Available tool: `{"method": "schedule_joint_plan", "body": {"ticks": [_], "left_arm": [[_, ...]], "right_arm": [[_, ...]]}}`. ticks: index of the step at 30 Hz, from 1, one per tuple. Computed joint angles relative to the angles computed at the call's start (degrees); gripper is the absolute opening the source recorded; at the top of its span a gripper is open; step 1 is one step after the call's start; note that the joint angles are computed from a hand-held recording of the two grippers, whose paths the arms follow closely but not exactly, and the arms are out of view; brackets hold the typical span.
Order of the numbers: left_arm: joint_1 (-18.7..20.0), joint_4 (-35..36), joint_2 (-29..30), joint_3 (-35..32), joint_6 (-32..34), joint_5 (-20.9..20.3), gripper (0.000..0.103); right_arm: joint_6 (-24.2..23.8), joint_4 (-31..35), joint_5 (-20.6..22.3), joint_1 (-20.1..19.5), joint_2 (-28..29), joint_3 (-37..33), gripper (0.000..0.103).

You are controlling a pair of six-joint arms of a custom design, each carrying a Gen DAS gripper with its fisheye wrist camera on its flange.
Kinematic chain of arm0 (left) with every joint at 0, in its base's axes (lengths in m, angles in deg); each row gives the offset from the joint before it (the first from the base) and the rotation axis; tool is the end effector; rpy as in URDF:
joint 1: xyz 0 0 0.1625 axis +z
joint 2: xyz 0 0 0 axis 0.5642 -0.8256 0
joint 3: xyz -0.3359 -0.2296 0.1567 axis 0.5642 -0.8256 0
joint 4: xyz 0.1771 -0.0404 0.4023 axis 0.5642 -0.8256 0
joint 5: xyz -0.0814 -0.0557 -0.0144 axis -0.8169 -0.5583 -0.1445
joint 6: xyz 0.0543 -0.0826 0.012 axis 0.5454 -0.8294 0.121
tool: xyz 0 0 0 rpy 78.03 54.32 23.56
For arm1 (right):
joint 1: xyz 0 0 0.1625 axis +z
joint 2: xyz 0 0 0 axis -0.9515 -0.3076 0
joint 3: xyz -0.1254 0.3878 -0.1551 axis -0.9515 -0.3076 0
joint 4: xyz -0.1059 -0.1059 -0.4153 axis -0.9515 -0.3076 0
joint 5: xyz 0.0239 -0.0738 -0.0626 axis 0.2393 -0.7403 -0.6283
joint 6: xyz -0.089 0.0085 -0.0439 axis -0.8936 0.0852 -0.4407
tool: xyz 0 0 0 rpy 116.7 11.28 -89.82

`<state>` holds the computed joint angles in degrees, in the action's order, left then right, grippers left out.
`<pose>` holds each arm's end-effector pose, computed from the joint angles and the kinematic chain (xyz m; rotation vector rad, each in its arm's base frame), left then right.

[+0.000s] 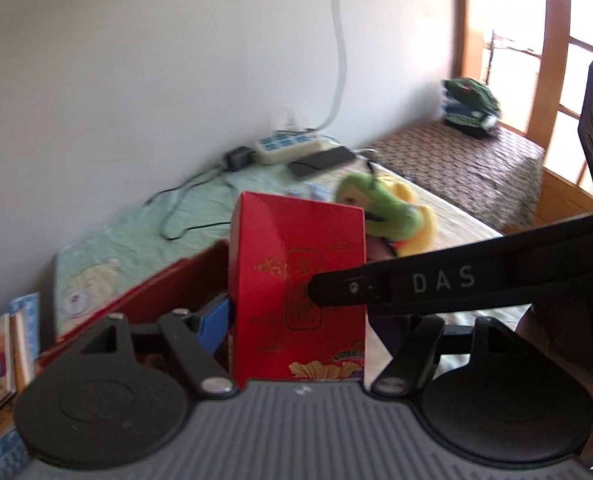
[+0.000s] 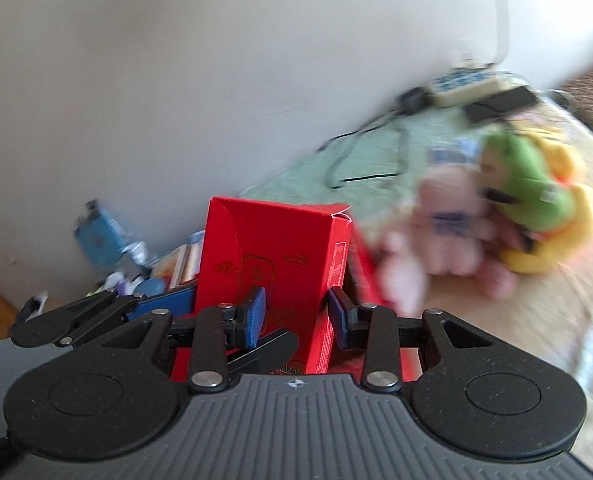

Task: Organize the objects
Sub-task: 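Lift the red carton with the right gripper and carry it toward the box, then lower the red carton into the box beside the strap with the right gripper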

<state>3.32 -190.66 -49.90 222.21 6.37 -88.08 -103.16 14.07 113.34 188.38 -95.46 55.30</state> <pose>-0.2524 -0.3828 0.1130 2.0214 2.2204 -0.2993 0.1933 -0.2806 0.1089 -0.5888 -2.1105 1.6534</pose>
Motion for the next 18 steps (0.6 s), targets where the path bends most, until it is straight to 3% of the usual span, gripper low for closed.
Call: {"method": "schedule_joint_plan", "body": {"ticks": [8,13,18], "left_arm": [[6.3,-1.1,3.5,-5.8,-3.0,8.1,0.074],[9.3,-0.4,6.5,-8.3,-5.1,13.5,0.074],[11.8,1.5,9.6,-10.6,-6.7,16.8,0.074]], "right_arm": [[-5.7,6.6,-17.2,-9.4,5.1,-8.3,0.038],[-6.1,13.1,-23.9,-14.1,10.2,-14.2,0.038],[-4.9,19.5,-27.4,-16.4,13.6,-18.4,0.038]]}}
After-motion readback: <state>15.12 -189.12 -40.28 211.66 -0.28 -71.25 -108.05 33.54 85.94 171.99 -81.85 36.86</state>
